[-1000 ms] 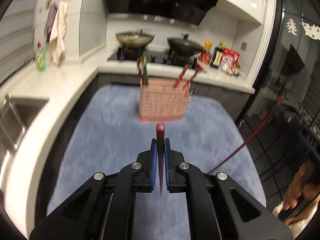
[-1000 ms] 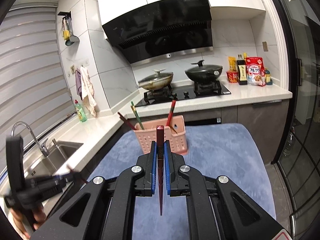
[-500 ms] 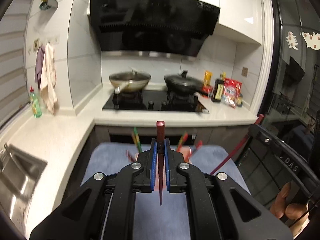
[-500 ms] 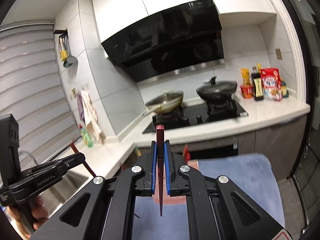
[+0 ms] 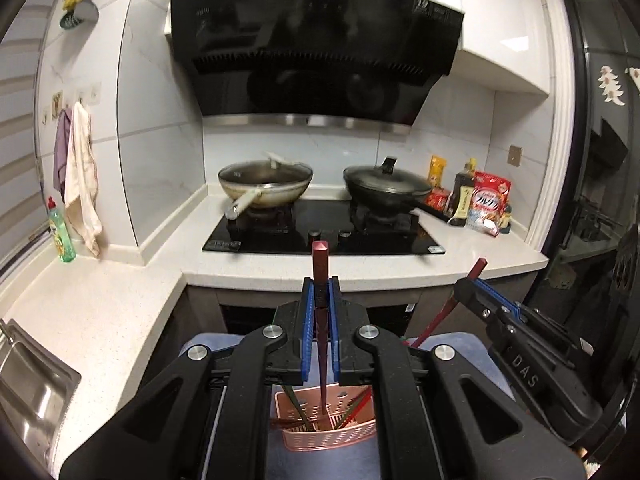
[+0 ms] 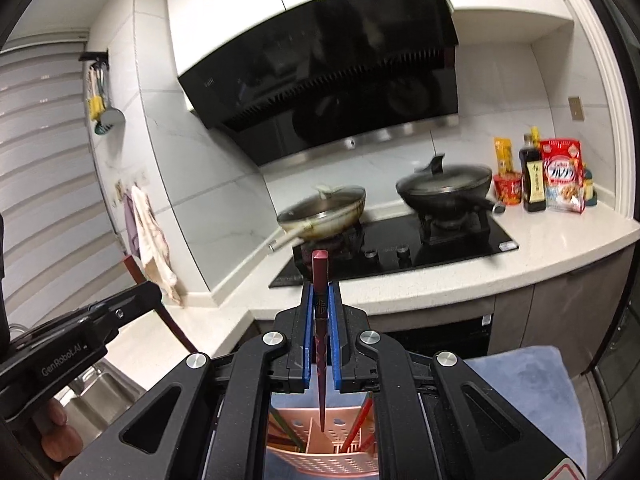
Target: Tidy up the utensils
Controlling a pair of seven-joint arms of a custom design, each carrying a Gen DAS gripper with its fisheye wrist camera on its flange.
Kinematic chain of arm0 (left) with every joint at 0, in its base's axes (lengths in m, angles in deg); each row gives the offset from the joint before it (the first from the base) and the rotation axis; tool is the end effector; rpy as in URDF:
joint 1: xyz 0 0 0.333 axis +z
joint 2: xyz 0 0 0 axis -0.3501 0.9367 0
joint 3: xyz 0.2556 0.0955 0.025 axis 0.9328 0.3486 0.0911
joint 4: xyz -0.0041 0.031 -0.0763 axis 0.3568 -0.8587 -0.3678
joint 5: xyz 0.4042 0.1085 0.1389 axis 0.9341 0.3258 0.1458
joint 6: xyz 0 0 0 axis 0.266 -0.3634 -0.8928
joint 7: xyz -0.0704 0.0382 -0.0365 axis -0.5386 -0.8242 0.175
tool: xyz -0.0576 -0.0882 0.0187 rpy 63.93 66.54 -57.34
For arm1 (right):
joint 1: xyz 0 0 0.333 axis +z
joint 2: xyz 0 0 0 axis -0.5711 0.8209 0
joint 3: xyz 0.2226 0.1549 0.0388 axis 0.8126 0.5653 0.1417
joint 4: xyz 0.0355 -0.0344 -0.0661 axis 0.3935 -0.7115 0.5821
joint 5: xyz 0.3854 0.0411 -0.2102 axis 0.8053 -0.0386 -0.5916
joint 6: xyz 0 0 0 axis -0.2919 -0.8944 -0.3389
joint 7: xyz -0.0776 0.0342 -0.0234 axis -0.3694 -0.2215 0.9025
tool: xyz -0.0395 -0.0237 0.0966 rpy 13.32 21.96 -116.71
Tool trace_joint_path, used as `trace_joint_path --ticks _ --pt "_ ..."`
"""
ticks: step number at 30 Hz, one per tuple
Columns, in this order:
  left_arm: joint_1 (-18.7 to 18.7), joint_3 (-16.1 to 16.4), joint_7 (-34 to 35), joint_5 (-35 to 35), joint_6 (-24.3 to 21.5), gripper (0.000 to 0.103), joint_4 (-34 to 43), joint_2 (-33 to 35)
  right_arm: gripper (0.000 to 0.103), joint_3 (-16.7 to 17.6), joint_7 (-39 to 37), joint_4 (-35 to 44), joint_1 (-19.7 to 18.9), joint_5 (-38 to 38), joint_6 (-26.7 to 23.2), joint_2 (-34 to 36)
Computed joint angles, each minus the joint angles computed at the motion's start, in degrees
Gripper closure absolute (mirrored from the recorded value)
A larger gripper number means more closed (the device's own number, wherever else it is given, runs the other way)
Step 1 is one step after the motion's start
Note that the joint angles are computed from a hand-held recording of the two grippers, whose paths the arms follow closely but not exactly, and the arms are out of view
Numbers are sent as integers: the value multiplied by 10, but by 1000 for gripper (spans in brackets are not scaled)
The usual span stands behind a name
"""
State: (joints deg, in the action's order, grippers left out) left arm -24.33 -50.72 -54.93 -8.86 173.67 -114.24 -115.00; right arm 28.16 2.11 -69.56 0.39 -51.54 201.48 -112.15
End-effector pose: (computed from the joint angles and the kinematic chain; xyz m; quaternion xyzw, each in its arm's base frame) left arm 0.3997 -0.3273 0.7309 -0.6489 0.5400 -0.3692 0.3886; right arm 0.4642 0.1999 0.6883 -0.6465 0.4882 -0.1871 0.5556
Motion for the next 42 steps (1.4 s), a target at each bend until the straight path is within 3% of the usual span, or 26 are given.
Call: trace_joint_path --ticks 12,19,21,25,28,31,42 --pt "-11 20 -12 -15 11 96 -41 28 95 7 -19 -11 -18 18 -17 45" --pt "-19 12 -21 2 -19 95 -41 27 74 13 -14 -45 -26 9 10 1" --pt "-23 8 -25 7 -30 89 -43 19 66 16 -3 -60 -30 -5 14 -22" --pt "-31 -2 -37 15 -53 66 -59 -13 52 31 28 -97 -51 -47 2 -79" --pt "-40 -6 -36 5 -67 63 -75 -43 43 43 54 -128 -66 -82 -19 -126" --pt "-48 -17 -33 -11 -100 51 -87 -70 42 50 78 -152 -77 -110 -49 -165" --pt "-86 -40 -39 -86 -173 39 -147 -164 38 55 113 -260 -83 -154 -151 -326"
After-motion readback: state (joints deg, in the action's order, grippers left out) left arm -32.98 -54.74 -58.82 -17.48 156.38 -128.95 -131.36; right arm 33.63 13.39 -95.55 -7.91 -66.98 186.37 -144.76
